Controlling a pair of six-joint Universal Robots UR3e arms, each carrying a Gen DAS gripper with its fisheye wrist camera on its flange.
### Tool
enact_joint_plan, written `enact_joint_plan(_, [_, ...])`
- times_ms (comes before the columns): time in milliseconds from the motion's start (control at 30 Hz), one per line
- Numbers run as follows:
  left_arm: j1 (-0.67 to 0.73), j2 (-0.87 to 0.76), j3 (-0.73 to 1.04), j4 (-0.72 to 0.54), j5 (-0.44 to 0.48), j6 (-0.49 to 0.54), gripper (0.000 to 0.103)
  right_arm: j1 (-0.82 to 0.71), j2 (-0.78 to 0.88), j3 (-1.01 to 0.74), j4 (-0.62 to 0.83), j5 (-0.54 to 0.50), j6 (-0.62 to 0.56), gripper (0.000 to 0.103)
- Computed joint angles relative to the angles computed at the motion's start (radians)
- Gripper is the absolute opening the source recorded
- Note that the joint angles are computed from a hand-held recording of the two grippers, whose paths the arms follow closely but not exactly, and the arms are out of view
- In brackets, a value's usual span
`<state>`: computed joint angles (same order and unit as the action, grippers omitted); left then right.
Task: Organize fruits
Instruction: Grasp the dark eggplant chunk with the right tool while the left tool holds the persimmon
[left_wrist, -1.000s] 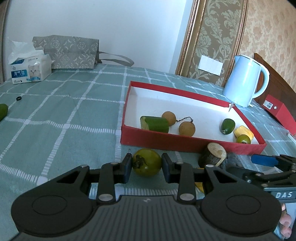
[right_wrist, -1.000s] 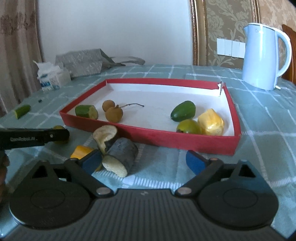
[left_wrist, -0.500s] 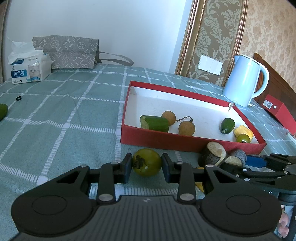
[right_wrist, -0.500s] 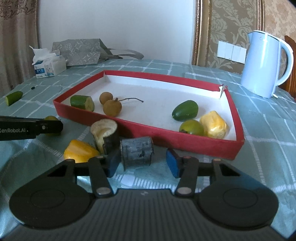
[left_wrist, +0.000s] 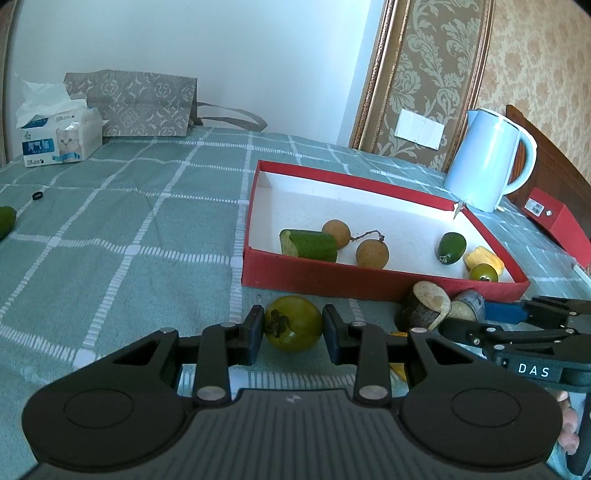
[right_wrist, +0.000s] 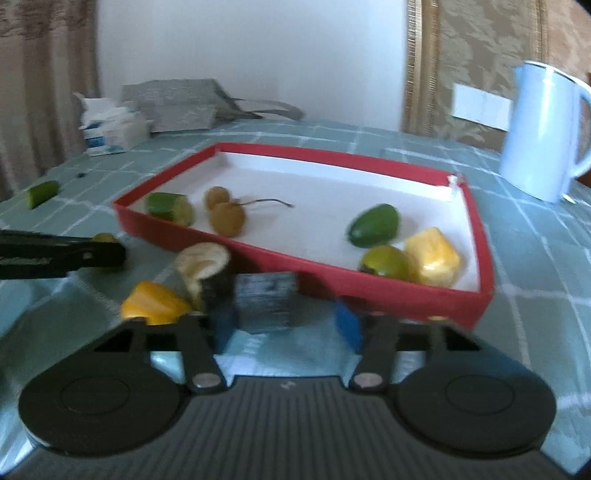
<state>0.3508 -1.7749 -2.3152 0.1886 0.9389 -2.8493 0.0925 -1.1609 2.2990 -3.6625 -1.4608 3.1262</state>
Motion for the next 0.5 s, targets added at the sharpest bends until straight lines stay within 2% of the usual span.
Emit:
enact_joint_plan(33, [-0.002, 0.000, -0.001, 0.003, 0.002, 0.000, 0.033, 0.002, 0.000, 0.004, -0.008, 0.012, -0.009, 0.029])
enact_joint_plan(67, [-0.001, 0.000, -0.002, 0.004, 0.001, 0.002, 0.033, 0.010, 0.002, 0.003, -0.012, 0.010, -0.021, 0.027])
enact_joint_plan(167, [0.001, 0.001, -0.003, 0.002, 0.000, 0.002, 0.033, 0.036, 0.007, -0.006, -0.015, -0.026, -0.025, 0.027])
enact_joint_plan(333, [0.000, 0.001, -0.004, 0.006, 0.003, 0.006, 0.033, 0.004, 0.000, 0.006, -0.023, 0.024, 0.000, 0.027])
enact_joint_plan(500, [0.005, 0.008, -0.016, 0.007, -0.005, 0.005, 0.033, 0.010, 0.003, 0.024, -0.065, 0.005, 0.010, 0.027])
